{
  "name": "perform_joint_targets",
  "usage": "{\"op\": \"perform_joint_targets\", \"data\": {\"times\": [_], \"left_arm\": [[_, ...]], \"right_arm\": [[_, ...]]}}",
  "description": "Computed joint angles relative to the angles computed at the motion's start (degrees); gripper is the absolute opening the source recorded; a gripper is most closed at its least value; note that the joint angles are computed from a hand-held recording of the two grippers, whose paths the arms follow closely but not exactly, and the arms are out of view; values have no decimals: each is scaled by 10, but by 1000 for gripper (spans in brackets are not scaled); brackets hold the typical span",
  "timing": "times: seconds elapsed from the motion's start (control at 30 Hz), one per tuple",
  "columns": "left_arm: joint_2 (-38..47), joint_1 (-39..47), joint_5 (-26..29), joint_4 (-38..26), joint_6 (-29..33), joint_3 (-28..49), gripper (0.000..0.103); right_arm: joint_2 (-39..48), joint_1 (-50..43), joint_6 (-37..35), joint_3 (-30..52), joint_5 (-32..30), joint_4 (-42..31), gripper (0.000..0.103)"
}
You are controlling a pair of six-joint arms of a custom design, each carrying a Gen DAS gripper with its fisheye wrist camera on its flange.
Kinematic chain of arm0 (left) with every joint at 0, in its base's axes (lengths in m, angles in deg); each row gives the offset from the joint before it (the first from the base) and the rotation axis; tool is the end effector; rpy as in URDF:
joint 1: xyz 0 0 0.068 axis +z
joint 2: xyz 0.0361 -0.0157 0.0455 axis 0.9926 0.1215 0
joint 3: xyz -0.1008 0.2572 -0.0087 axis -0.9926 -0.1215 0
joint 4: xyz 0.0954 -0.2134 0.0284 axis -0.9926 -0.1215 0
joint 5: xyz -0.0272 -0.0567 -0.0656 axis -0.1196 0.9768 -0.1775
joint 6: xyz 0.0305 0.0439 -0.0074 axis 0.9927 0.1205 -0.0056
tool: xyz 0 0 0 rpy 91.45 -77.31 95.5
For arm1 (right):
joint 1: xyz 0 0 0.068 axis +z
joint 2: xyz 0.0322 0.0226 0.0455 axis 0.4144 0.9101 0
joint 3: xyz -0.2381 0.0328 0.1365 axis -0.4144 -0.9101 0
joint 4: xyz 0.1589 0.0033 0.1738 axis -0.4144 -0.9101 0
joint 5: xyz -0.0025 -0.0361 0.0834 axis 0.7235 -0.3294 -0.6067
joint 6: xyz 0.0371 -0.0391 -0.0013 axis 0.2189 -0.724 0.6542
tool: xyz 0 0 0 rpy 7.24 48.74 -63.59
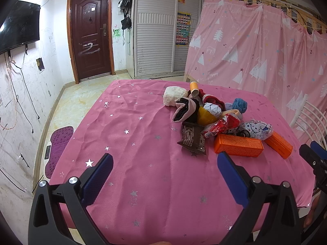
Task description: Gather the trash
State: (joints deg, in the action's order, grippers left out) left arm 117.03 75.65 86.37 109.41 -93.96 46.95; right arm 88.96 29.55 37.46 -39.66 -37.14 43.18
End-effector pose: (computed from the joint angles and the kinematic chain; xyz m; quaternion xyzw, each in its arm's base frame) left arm 0.3175 -0.0390 0.0843 -0.0046 0.9076 -0.0243 0.4190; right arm 0.2894 0.0273 0.0665 0.0051 0.8778 0.0699 0.4740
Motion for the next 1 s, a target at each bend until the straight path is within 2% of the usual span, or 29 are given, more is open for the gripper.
{"op": "perform_joint_targets", "data": {"times": [0.4,0.47,0.53,0.67,0.77,0.87,1.0], "left_arm": [[19,2,3,-11,3,20,95],[23,9,27,-52,4,50,95],[30,17,48,-84,4,81,95],[46,16,50,-139,11,145,95],[72,20,71,-207,4,218,95],[101,15,62,-258,3,284,94],[138,6,47,-314,8,364,84]], "right_arm": [[4,-3,0,9,-6,-8,99],[0,-5,-5,28,-10,-35,99],[22,-9,-14,43,-25,-32,99],[32,-7,-32,100,-55,-90,99],[37,-14,-34,140,-74,-134,99],[43,-17,-39,175,-89,-175,98],[54,-20,-48,216,-96,-224,98]]}}
